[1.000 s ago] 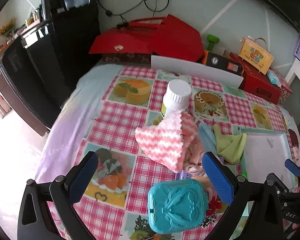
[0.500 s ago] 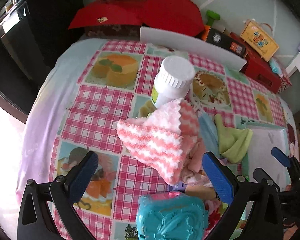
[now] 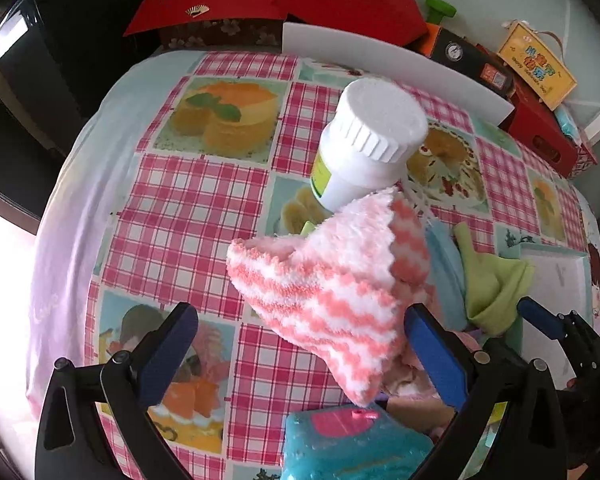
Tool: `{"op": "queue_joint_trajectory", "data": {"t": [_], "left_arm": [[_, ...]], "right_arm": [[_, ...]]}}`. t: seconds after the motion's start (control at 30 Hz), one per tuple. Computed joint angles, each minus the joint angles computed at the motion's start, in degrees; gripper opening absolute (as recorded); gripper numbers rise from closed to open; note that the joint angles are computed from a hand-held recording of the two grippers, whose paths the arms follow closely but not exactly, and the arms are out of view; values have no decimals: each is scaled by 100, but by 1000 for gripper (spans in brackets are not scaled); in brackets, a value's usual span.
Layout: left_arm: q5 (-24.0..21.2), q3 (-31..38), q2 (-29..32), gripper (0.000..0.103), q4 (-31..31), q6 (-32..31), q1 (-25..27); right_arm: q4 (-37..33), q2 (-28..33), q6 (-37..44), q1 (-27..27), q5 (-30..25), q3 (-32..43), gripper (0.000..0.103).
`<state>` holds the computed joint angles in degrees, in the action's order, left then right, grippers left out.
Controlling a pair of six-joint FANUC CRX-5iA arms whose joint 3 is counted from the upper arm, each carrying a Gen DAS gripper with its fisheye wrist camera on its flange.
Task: Organize soft objects
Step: 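Move left gripper to the pink striped towel while right gripper approaches the green cloth, then close left gripper on the pink striped towel while right gripper grasps the green cloth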
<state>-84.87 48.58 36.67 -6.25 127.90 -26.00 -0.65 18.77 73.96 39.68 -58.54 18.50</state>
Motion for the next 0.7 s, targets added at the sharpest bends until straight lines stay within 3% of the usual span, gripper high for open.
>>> {"op": "queue_joint_trajectory", "data": {"t": [0.23,0.43,0.63,0.7], "left_arm": [[-83,79,183,101,78,-102,84],[-58,30,232,94,145,-142,148],[165,-231,173,74,338,-152,229],[269,-338,137,62,360,-168,245]], "right_arm": [[-54,216,-50,-44,-197,166,62],[-120,323,1,-88,-283,254,51],[-241,359,49,-145,-349,305,39],[-274,354,48,-158,-324,302,34]]}}
